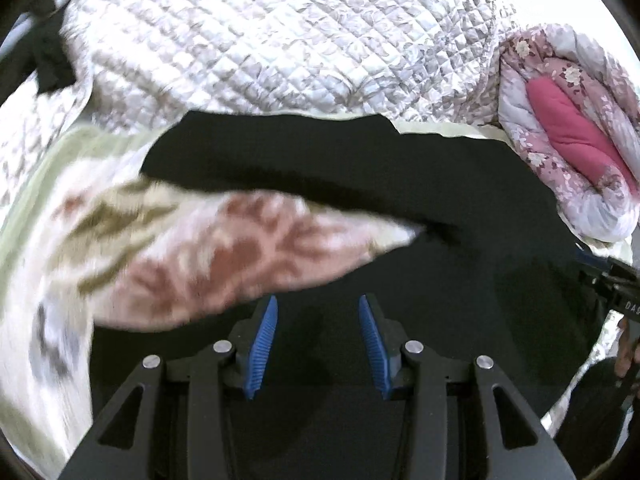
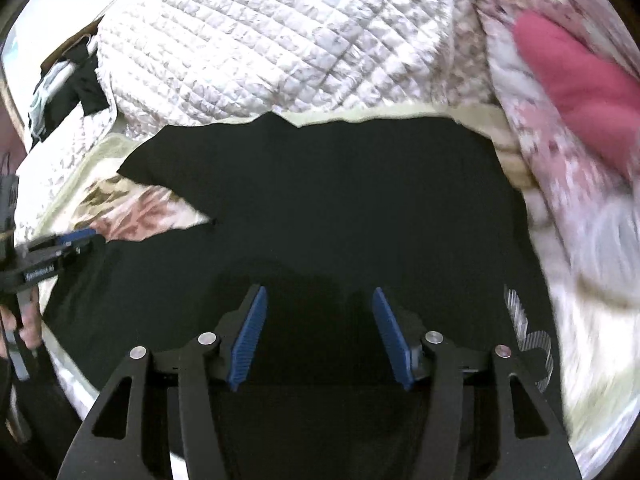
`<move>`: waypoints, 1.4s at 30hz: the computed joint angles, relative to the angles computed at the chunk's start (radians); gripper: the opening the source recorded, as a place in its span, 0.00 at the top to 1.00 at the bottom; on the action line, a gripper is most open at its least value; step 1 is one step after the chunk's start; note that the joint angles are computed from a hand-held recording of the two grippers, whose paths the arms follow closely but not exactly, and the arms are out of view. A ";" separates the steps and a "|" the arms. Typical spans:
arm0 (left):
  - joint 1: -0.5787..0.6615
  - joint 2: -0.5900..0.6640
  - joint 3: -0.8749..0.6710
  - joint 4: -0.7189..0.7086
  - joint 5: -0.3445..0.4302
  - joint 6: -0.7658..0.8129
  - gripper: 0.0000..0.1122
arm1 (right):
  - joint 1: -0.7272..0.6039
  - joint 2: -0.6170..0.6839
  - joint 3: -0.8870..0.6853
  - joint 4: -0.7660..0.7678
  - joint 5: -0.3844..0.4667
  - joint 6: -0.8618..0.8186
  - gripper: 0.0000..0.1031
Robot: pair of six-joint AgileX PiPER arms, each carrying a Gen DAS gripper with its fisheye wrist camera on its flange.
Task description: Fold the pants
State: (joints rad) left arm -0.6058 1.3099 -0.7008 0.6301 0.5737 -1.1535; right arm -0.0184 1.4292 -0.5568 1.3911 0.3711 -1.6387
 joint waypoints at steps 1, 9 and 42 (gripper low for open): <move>0.032 0.021 -0.023 -0.016 -0.014 0.054 0.59 | 0.004 0.028 -0.044 -0.041 0.003 0.035 0.41; 0.297 0.239 -0.268 -0.250 -0.112 0.490 0.50 | 0.053 0.309 -0.423 -0.337 0.009 0.278 0.35; 0.232 0.456 -0.563 0.118 -0.016 0.259 0.96 | 0.039 0.206 -0.510 -0.407 0.095 0.301 0.92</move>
